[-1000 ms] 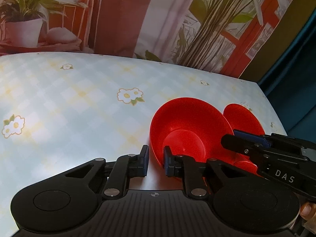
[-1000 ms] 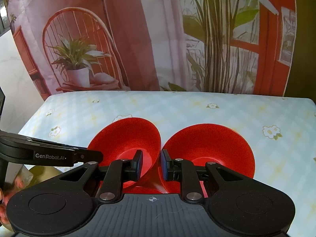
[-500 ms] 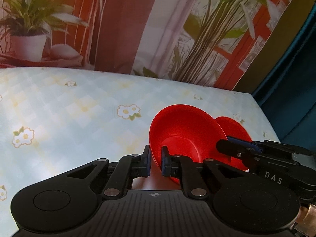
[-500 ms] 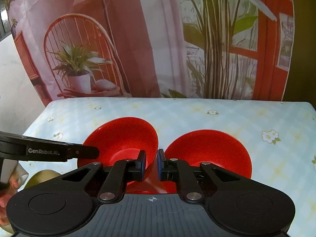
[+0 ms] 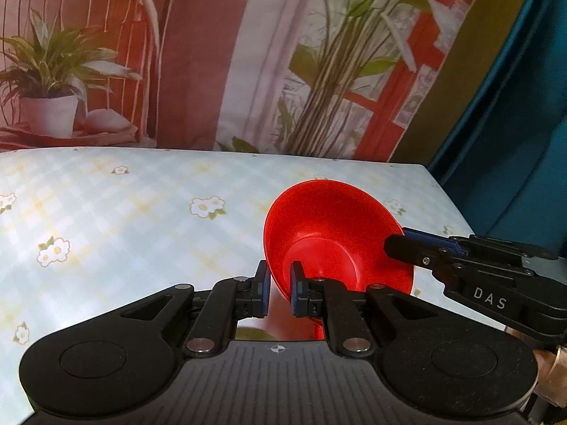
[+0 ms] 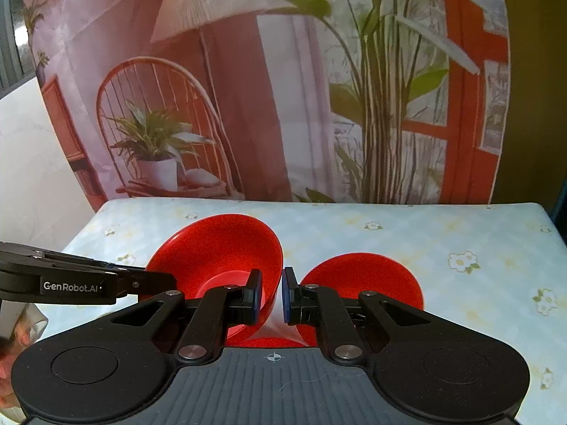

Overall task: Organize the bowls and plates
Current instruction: 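Lift the red bowl with both grippers and lower it into another red bowl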

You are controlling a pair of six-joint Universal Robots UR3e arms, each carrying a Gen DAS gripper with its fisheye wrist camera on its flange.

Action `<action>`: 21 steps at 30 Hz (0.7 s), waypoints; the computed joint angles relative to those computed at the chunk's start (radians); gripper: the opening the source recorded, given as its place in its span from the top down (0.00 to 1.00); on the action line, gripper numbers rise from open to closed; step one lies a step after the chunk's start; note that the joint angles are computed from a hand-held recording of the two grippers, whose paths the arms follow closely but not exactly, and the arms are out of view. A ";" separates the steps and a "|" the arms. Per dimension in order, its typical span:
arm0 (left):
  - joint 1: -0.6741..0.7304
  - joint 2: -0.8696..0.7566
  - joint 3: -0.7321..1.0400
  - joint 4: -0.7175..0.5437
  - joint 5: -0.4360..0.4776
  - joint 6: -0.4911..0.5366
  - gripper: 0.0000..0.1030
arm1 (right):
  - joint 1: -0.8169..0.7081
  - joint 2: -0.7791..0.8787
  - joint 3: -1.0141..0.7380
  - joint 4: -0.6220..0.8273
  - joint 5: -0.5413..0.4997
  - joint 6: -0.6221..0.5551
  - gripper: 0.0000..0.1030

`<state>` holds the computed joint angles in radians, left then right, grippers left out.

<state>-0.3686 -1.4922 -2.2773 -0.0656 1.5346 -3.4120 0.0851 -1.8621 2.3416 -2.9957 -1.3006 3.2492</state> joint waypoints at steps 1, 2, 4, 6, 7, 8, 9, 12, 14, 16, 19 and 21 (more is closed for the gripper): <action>-0.010 0.005 -0.003 -0.002 0.005 -0.002 0.88 | -0.006 -0.025 0.012 0.013 0.004 -0.003 0.89; -0.022 0.008 -0.004 -0.004 0.012 -0.004 0.88 | -0.015 -0.053 0.025 0.029 0.011 -0.007 0.89; -0.042 0.011 -0.006 -0.005 0.025 -0.008 0.87 | -0.034 -0.105 0.050 0.060 0.024 -0.017 0.89; -0.060 0.014 -0.013 -0.005 0.034 -0.016 0.87 | -0.048 -0.149 0.070 0.088 0.033 -0.025 0.89; -0.064 0.015 -0.016 -0.007 0.032 -0.016 0.87 | -0.059 -0.176 0.082 0.105 0.041 -0.031 0.89; -0.072 0.012 -0.016 -0.007 0.034 -0.020 0.87 | -0.067 -0.201 0.094 0.122 0.046 -0.035 0.89; -0.078 0.009 -0.016 -0.007 0.036 -0.022 0.87 | -0.077 -0.225 0.105 0.139 0.053 -0.040 0.89; -0.102 -0.004 -0.012 -0.009 0.043 -0.029 0.87 | -0.120 -0.315 0.145 0.202 0.083 -0.060 0.89; -0.122 -0.014 -0.009 -0.010 0.054 -0.033 0.87 | -0.155 -0.381 0.174 0.251 0.108 -0.077 0.89; -0.138 -0.027 -0.006 -0.009 0.061 -0.037 0.87 | -0.197 -0.455 0.206 0.308 0.140 -0.098 0.89; -0.155 -0.043 -0.008 -0.008 0.069 -0.043 0.87 | -0.260 -0.568 0.247 0.412 0.189 -0.130 0.89; -0.167 -0.056 -0.008 -0.005 0.078 -0.043 0.87 | -0.293 -0.629 0.265 0.477 0.214 -0.153 0.89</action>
<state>-0.5352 -1.5477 -2.2856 -0.0704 1.6125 -3.4549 -0.2078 -2.4915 2.6064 -2.5187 -1.0866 3.0966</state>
